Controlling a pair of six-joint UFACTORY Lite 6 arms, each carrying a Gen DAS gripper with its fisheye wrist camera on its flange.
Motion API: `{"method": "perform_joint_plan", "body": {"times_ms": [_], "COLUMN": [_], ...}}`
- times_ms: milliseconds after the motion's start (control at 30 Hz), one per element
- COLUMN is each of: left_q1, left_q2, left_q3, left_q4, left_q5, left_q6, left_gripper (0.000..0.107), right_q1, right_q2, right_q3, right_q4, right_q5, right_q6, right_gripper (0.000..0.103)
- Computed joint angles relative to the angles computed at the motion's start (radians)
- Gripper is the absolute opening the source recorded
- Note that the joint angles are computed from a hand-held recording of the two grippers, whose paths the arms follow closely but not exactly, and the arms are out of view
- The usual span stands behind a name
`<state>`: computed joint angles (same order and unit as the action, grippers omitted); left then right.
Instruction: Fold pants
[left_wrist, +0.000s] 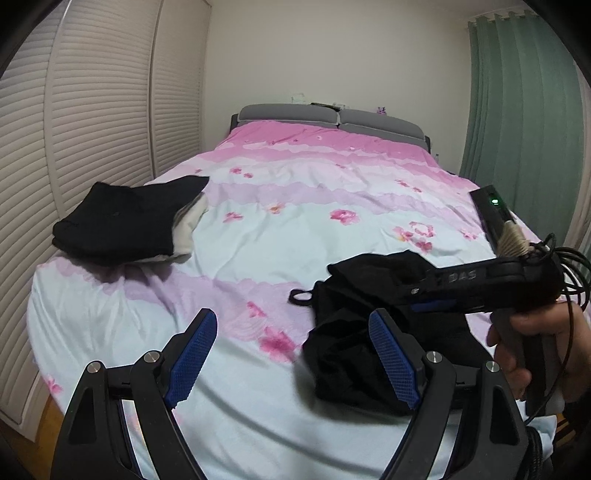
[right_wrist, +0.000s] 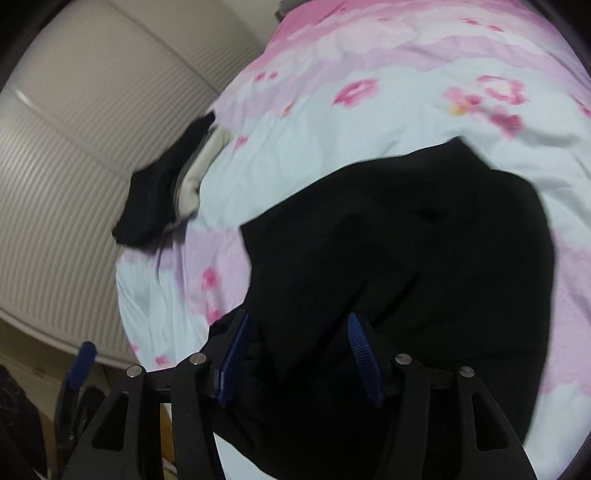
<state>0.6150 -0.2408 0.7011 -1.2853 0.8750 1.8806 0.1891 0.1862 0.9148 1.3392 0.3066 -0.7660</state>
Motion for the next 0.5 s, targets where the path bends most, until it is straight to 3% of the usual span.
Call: {"method": "perform_joint_plan", "body": {"times_ms": [67,133,167,333,367,433,500], "left_q1": [0.026,0.051,0.058,0.081,0.086,0.095,0.101], "left_q2": [0.012,0.030,0.038,0.055,0.056,0.059,0.062], "left_q3": [0.010,0.026,0.035,0.059,0.061,0.062,0.065], "left_q4": [0.009,0.011,0.012,0.012,0.013,0.012,0.014], "left_q5": [0.009,0.021,0.026,0.046,0.052,0.059,0.064], "left_q6": [0.001,0.006,0.005,0.005,0.005,0.008,0.006], "left_gripper": [0.085,0.085,0.085,0.085,0.085,0.085,0.085], "right_q1": [0.017,0.033,0.036,0.018,0.015,0.002,0.008], "right_q2": [0.091,0.174,0.205,0.397,0.418,0.449,0.429], "right_q3": [0.093,0.197,0.242,0.515,0.539,0.564,0.530], "right_q4": [-0.040,-0.167,-0.206,-0.282,-0.261,-0.170,-0.135], "right_q5": [0.014,0.006,0.008,0.098,0.121,0.176,0.173], "right_q6": [0.039,0.142,0.180,0.257,0.248,0.173,0.136], "right_gripper": [0.051,0.025,0.021,0.025,0.025,0.039,0.040]}}
